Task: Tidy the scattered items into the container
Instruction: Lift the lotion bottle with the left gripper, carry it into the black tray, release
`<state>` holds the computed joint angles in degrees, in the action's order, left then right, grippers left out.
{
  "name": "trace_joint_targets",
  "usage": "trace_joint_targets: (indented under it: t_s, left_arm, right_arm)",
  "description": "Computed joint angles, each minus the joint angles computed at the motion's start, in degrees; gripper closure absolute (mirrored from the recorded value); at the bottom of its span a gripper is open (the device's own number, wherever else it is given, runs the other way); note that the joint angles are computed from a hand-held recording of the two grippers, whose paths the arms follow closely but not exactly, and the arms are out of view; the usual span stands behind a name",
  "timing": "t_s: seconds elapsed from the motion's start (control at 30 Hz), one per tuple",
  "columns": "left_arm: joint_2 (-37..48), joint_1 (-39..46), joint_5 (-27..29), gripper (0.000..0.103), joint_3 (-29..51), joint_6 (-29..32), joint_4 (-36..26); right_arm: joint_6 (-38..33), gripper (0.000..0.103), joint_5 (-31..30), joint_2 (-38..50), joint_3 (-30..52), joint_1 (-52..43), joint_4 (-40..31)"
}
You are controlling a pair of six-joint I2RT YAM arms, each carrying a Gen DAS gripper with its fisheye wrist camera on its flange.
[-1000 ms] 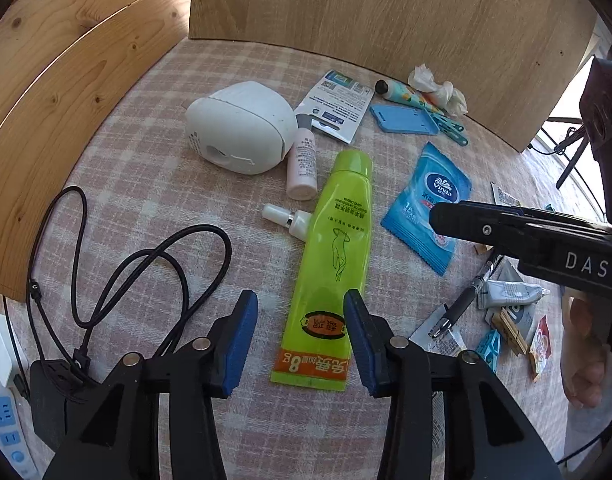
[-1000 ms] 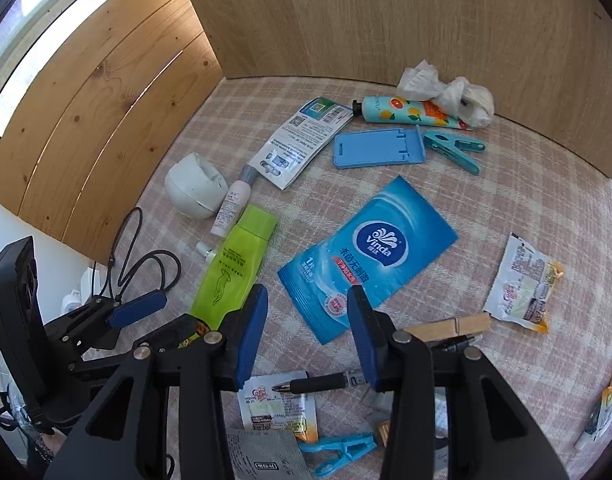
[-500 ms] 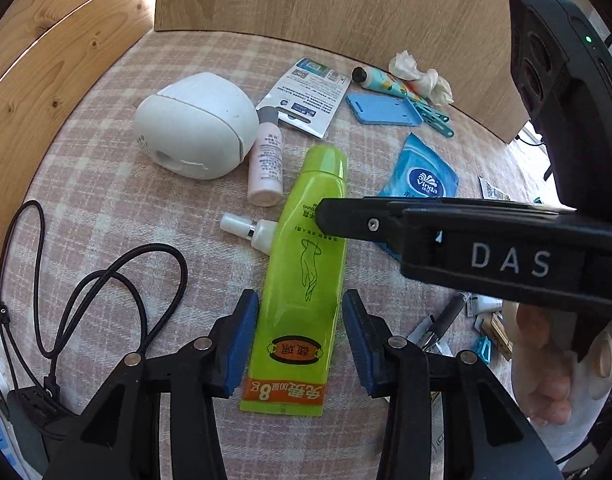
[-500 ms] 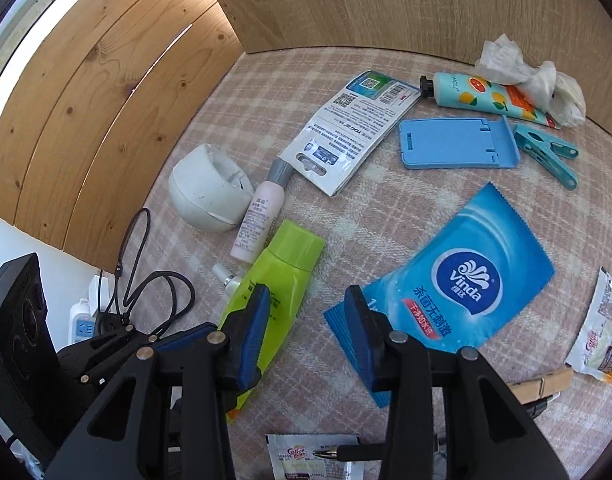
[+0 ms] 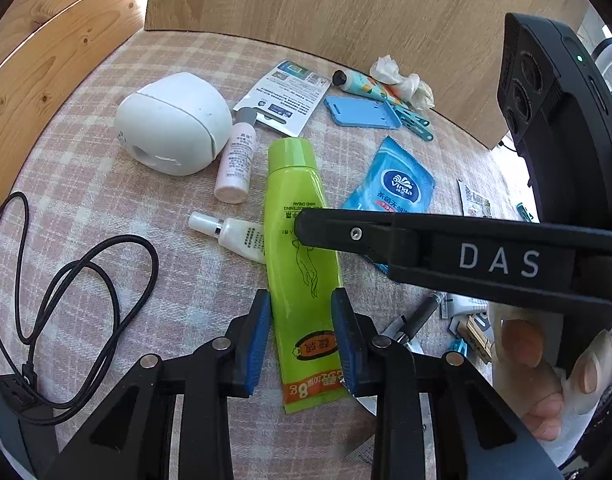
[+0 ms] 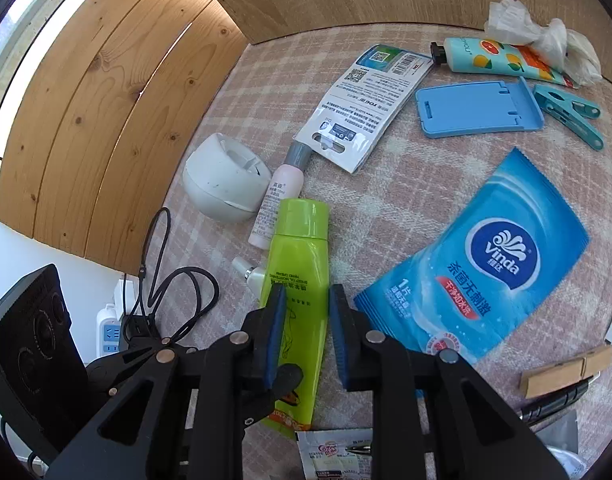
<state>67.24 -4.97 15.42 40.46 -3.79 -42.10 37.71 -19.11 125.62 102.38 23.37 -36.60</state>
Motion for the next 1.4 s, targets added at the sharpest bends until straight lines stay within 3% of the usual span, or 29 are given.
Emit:
trace_joint_targets:
  t_s: [0.23, 0.5, 0.7, 0.9, 1.17, 1.23, 1.4]
  left_arm:
    - [-2.45, -4.89, -0.93, 0.076, 2.79, -3.69, -2.4]
    - [-2.71, -18.72, -7.68, 0.076, 11.09, -10.46, -5.41]
    - [2.09, -31.73, -12.81, 0.076, 19.04, -16.47, -5.7]
    - [11.49, -45.35, -16.21, 0.076, 27.88, -20.79, -3.68]
    - [30.09, -60.4, -16.09, 0.076, 46.66, -24.41, -2.69]
    - [35.53, -63.37, -15.6, 0.076, 53.13, -24.47, -3.61]
    - [50.72, -69.24, -13.54, 0.076, 74.05, -24.12, -8.75]
  right_arm:
    - [0.14, 0.082, 0.27, -6.82, -6.23, -0.95, 1.37]
    - [0.57, 0.082, 2.78, -19.7, -16.03, -3.97, 2.67]
    - [0.71, 0.083, 3.63, -30.97, -23.82, -8.42, 2.17]
    - [-1.03, 0.083, 3.87, -44.85, -32.45, -16.41, -2.6]
    - [-10.83, 0.083, -1.75, -62.1, -41.04, -38.96, -15.52]
    - [-16.01, 0.083, -4.62, -64.88, -41.69, -47.29, -19.95]
    - [-37.19, 0.083, -12.82, -66.12, -39.41, -74.78, -34.13]
